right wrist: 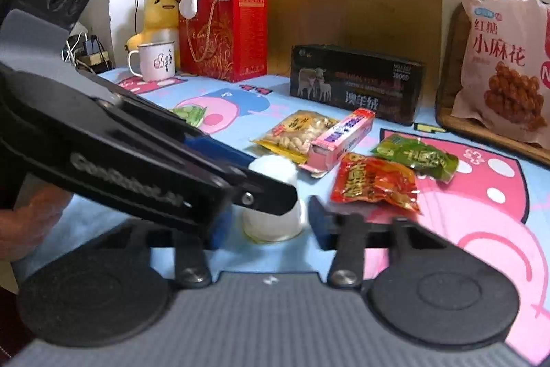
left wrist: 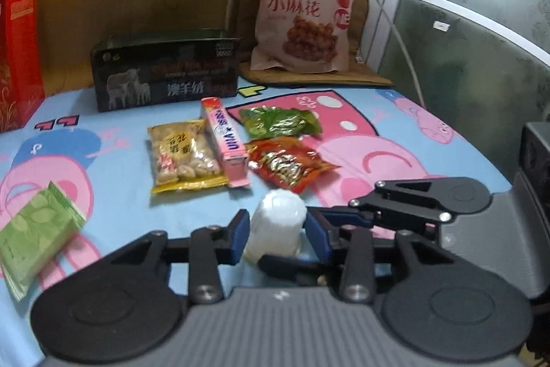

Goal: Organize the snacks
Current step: 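Grasp the white cup with the left gripper, then lower the white cup into the black tin box and release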

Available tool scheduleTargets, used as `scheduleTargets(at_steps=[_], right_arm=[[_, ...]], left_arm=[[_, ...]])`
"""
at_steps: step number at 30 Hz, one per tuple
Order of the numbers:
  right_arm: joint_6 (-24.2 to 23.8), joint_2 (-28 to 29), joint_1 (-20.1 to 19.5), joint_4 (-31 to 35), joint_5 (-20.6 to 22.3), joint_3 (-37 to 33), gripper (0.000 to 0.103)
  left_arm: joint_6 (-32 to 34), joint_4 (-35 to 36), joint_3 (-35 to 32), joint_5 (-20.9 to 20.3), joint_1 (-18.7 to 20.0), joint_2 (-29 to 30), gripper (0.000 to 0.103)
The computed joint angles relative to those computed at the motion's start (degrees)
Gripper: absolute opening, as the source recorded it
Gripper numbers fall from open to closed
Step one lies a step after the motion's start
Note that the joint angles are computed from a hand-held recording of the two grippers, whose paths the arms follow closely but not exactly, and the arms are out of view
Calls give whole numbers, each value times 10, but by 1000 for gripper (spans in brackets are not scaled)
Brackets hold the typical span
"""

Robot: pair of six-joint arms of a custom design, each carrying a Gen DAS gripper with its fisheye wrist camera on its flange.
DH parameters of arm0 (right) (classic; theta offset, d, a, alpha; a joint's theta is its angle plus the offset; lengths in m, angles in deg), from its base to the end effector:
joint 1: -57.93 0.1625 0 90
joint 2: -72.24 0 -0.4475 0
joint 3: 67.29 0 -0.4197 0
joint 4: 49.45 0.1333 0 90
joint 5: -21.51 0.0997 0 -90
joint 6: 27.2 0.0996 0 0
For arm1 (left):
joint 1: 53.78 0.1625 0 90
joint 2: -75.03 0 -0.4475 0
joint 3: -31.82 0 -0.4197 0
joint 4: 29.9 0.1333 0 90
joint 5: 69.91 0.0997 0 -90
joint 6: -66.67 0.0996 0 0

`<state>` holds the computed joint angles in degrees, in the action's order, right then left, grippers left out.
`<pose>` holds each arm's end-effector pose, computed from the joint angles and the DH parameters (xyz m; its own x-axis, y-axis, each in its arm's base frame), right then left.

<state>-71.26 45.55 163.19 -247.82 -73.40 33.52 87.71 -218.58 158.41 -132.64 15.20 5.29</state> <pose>0.2922 -0.5971 -0.0661 -0.5485 -0.7096 0.4422 -0.8336 0.4230 -0.3552 -0.0187 -0.5475 0.2314 -0.7807 0.2811 -0.5581 0.5867 0.6371 -0.4999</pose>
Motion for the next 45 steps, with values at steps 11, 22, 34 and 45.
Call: scheduleTargets(at_steps=[11, 22, 34, 45], right_arm=[[-20, 18, 8, -25, 13, -32, 36], [-85, 146, 24, 34, 28, -324, 36], [-19, 244, 12, 123, -34, -533, 47], [187, 79, -18, 106, 9, -243, 49]], left_arm=[[-22, 23, -42, -29, 10, -13, 35], [33, 49, -274, -29, 34, 86, 36], [-22, 111, -401, -63, 83, 159, 43], [-124, 121, -222, -102, 97, 27, 43]])
